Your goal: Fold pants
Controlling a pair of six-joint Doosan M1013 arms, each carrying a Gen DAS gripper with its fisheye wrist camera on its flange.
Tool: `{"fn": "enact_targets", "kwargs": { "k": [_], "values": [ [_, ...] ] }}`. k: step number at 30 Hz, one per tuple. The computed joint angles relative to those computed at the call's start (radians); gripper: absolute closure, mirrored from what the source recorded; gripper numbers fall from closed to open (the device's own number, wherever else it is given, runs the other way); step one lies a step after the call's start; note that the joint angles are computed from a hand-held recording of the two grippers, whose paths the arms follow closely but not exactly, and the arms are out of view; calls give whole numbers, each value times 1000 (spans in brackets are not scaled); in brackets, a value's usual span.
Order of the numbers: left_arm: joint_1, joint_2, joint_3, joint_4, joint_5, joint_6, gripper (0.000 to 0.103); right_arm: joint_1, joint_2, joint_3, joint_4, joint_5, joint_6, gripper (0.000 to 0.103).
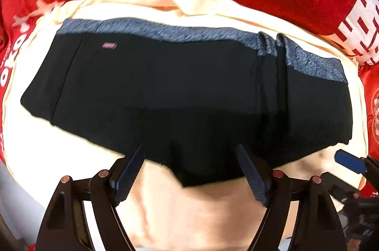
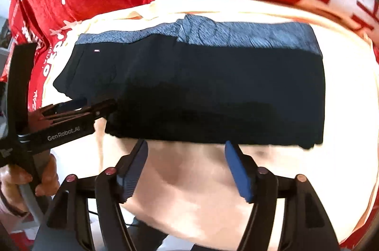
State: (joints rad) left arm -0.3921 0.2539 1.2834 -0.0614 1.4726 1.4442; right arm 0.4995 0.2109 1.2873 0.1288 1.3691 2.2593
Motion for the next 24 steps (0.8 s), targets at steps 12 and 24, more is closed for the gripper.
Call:
{"fn": "enact_targets", "kwargs": {
  "k": [12,24],
  "values": [
    [117,-73,90,-3,19,-4,22,63,82,-112,4,62,-7,30],
    [331,-82,85,108,-23,33,22,139,316,-452,37,148,-82,30]
  ]
}}
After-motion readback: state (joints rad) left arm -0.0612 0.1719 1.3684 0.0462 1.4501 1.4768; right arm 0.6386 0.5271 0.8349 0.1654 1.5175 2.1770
